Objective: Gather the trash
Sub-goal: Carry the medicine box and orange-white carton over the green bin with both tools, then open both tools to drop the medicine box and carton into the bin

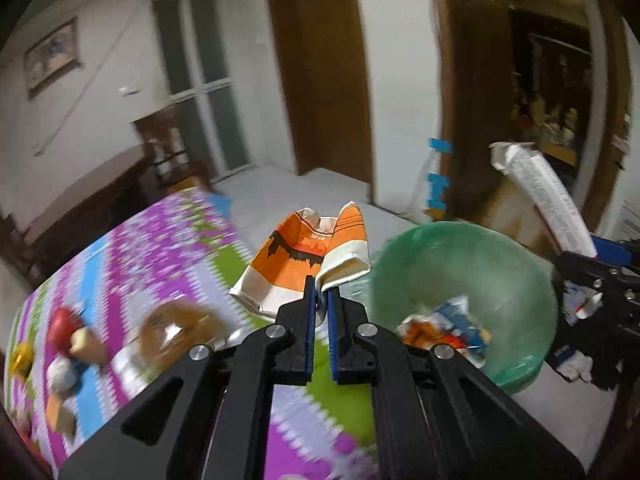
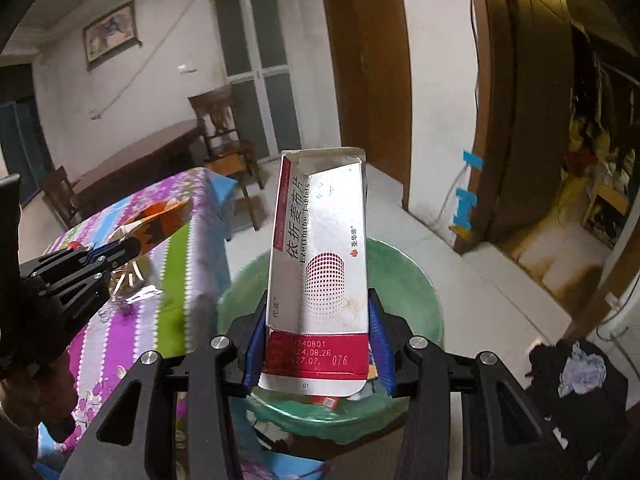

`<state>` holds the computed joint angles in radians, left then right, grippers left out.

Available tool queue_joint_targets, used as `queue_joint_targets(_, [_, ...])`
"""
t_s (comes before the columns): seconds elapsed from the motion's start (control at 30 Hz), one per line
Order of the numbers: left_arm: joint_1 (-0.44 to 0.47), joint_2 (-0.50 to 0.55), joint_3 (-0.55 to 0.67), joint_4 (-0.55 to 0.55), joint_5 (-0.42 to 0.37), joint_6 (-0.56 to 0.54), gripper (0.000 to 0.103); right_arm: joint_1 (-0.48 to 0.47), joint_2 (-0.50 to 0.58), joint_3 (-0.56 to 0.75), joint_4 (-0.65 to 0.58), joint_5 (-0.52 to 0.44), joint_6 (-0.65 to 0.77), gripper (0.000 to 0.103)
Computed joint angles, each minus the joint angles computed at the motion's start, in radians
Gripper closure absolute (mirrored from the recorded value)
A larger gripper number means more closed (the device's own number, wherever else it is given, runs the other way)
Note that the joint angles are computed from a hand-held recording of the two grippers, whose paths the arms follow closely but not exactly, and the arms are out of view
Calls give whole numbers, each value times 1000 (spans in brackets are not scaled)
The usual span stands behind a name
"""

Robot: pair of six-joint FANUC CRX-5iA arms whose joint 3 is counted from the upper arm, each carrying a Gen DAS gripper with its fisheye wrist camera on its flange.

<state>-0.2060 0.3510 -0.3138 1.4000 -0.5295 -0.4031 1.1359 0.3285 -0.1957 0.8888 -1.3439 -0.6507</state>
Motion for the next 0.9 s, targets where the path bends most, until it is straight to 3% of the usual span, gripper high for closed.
queue_joint_targets(0.1, [11, 46, 76, -145, -95, 101, 99, -19, -47, -48, -31, 37, -13, 57])
queue_joint_targets(0.23, [34, 136, 228, -335, -299, 250, 99, -47, -95, -100, -67, 95, -26, 57])
queue_joint_targets(0.37, [36, 208, 333, -424, -449, 285, 99, -72, -128, -137, -104, 151, -31, 57])
queue_joint_targets(0.57, [19, 223, 333, -454, -430, 289, 98, -89, -168, -199, -113, 218, -85, 57])
queue_joint_targets(0.9, [-6, 195, 282, -425, -351, 274, 98, -91, -148, -184, -103, 229, -92, 57])
